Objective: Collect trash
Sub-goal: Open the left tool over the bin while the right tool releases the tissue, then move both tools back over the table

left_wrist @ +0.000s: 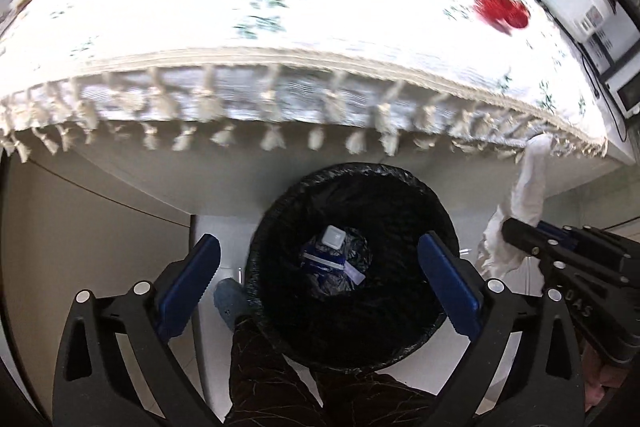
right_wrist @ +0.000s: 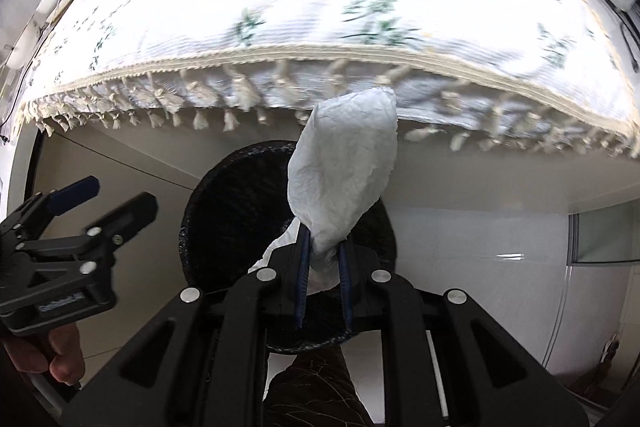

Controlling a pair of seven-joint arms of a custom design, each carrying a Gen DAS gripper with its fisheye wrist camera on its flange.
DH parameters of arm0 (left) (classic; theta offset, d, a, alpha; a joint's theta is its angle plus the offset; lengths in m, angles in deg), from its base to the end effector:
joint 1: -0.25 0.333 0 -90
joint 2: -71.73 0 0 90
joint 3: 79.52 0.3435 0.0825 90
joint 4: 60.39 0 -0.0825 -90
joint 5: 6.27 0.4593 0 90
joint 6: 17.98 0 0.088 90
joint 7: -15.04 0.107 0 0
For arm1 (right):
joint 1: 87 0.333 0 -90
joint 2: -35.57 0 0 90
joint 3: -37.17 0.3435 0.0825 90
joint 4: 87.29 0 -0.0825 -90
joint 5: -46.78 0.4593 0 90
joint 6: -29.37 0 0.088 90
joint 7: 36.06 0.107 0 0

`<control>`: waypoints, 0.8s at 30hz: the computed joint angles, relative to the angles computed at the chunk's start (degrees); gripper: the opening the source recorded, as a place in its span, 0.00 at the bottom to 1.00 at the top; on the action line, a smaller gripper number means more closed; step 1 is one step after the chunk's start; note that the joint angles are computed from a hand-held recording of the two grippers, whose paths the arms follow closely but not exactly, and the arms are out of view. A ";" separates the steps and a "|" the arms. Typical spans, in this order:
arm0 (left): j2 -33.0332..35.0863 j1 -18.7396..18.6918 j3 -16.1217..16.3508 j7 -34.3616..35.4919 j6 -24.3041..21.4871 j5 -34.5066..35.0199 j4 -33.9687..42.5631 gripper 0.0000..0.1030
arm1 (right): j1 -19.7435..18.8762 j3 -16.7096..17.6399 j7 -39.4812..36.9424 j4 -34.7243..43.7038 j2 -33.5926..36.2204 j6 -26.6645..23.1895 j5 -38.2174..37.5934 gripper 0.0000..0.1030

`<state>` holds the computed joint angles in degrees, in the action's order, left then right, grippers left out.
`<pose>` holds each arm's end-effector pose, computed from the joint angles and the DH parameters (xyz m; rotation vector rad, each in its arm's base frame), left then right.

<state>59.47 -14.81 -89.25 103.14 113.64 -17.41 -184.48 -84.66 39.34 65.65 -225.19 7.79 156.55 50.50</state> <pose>0.5270 -0.2529 0.5195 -1.7966 2.4308 -0.5505 0.4864 0.0416 0.5182 -1.8635 2.1859 -0.2134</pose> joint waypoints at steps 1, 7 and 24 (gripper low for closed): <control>0.00 0.18 0.15 0.03 0.02 0.09 -0.08 0.94 | 0.19 0.12 -0.06 0.26 0.45 0.07 0.07 0.12; -0.72 1.32 0.84 -0.38 -0.72 0.98 -0.64 0.94 | 1.46 0.82 -0.28 1.54 3.09 0.50 -0.45 0.12; -0.06 2.67 1.21 -0.23 -0.74 1.85 -0.20 0.94 | 2.35 2.36 4.62 3.42 2.41 1.30 -4.74 0.71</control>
<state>59.41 -12.14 -88.04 102.91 112.90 -15.55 -184.68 -82.31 41.70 70.27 -221.76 10.20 157.86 45.76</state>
